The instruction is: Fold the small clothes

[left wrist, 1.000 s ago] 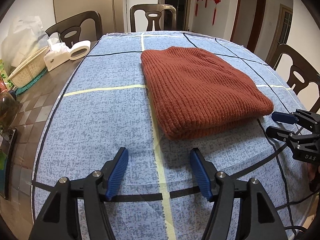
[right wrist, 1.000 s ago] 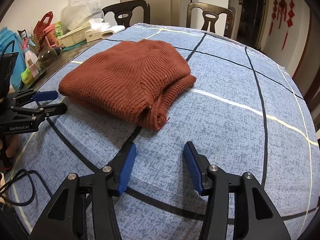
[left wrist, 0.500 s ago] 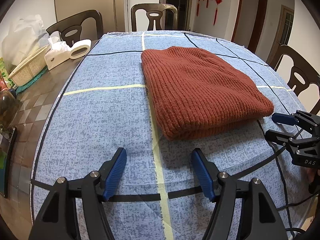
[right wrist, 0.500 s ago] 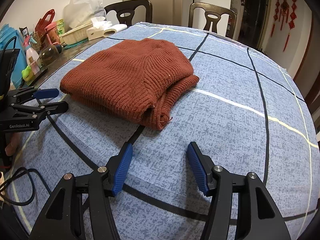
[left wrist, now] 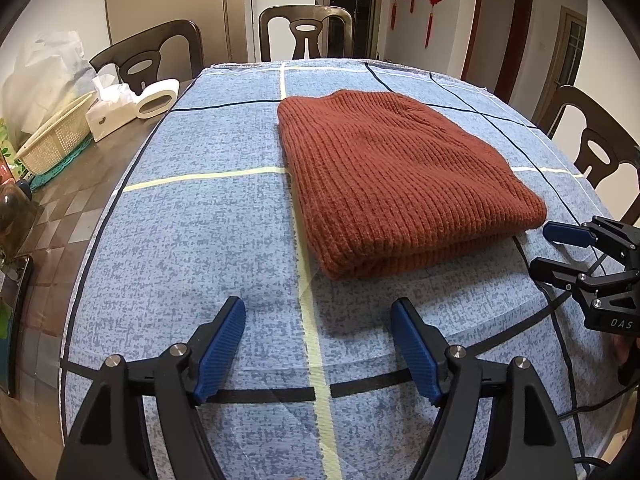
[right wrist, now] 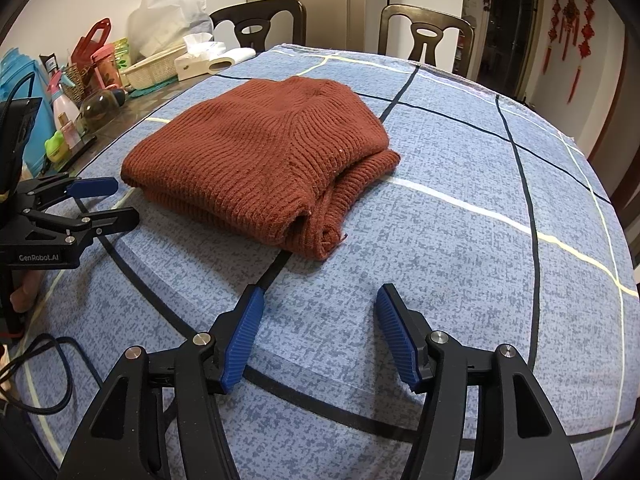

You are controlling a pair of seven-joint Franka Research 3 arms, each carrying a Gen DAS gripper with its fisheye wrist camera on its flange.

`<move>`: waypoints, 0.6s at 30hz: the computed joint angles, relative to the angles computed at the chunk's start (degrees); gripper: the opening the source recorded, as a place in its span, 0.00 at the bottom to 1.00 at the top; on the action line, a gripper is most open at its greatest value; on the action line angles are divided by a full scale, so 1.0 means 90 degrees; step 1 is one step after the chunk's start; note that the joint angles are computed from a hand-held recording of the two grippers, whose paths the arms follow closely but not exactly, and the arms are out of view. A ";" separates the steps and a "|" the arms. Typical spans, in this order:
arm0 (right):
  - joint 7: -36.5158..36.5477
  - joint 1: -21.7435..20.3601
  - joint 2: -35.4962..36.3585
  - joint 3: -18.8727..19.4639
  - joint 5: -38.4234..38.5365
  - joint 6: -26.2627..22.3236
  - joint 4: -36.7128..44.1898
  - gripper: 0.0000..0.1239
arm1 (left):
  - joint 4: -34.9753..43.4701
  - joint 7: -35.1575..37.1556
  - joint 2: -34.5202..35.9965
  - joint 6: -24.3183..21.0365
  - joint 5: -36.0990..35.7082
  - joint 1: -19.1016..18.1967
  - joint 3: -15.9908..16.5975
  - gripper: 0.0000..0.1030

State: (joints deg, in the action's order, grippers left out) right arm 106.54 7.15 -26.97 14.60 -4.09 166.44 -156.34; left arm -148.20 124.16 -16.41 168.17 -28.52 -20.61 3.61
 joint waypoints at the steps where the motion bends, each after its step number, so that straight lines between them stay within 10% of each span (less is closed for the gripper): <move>1: 0.0000 0.0002 0.0002 -0.0004 0.0001 0.0000 0.0002 0.48 | -0.0002 -0.0005 -0.0001 0.0001 0.0004 0.0004 -0.0005 0.76; 18: 0.0000 0.0009 -0.0008 -0.0013 -0.0001 -0.0002 -0.0006 0.49 | -0.0001 -0.0068 0.0014 0.0018 0.0076 0.0012 -0.0009 0.76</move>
State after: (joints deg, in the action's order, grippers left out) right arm 106.54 7.23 -27.04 14.49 -4.09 166.42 -156.39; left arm -148.21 123.54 -16.29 168.34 -27.84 -20.51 3.53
